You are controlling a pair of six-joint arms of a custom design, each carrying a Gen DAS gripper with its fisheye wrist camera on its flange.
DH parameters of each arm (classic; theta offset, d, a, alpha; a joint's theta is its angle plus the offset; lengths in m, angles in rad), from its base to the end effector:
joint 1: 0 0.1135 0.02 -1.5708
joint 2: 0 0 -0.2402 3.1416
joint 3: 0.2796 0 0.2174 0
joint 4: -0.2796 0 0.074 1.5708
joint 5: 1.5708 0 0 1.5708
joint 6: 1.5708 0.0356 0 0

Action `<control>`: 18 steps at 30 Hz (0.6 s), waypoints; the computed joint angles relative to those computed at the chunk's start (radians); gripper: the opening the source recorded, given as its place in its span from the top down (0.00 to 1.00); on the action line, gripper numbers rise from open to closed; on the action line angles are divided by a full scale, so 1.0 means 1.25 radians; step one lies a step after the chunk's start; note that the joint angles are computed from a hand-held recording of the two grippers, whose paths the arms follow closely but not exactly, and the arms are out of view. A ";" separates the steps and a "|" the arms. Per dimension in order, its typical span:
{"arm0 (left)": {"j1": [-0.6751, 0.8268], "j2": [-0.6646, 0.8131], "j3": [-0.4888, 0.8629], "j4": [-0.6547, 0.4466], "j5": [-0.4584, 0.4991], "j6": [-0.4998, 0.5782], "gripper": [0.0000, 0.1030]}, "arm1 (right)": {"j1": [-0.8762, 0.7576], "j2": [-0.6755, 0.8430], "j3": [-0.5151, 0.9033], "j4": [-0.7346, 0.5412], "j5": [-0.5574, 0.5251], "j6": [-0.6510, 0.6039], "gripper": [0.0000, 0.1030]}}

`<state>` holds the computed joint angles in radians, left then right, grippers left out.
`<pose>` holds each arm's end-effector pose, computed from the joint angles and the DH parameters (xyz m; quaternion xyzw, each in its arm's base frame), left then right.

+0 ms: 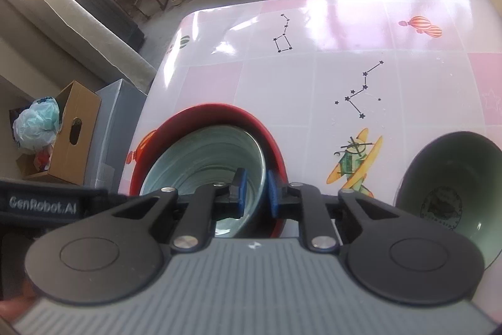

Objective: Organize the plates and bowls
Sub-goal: 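Lower the marbled bowl into the red-rimmed bowl and open the left gripper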

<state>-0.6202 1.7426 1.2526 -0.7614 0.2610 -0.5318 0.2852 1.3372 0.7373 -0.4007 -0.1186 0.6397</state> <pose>0.2451 -0.1863 0.2018 0.0639 0.9770 -0.1936 0.0623 0.2193 0.0687 0.1867 0.1525 0.9459 0.1762 0.2259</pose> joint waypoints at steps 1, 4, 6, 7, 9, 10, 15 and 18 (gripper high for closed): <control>0.001 -0.016 -0.009 0.000 0.003 0.005 0.28 | -0.004 -0.004 -0.004 0.003 -0.004 0.002 0.85; 0.002 -0.076 -0.031 0.005 0.007 0.028 0.24 | -0.012 -0.029 -0.018 0.012 -0.011 -0.003 0.84; 0.003 -0.119 -0.044 0.010 0.002 0.048 0.22 | -0.022 -0.056 -0.024 0.017 -0.022 -0.012 0.79; 0.003 -0.138 -0.049 0.011 -0.004 0.056 0.21 | -0.019 -0.065 -0.018 0.007 -0.009 -0.011 0.79; 0.005 -0.171 -0.066 0.018 -0.016 0.062 0.21 | -0.017 -0.084 -0.008 -0.009 0.004 -0.020 0.78; 0.005 -0.186 -0.080 0.026 -0.022 0.066 0.21 | -0.019 -0.095 -0.006 -0.014 0.005 -0.021 0.78; -0.004 -0.249 -0.171 0.075 -0.063 0.093 0.21 | -0.031 -0.179 -0.021 -0.054 -0.022 -0.015 0.78; -0.022 -0.284 -0.226 0.110 -0.086 0.117 0.22 | -0.039 -0.271 -0.052 -0.098 -0.037 -0.008 0.78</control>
<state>-0.6482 1.3870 0.9705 -0.6237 0.1540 -0.3850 0.2364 0.9989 0.6723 -0.5236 -0.1650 0.6300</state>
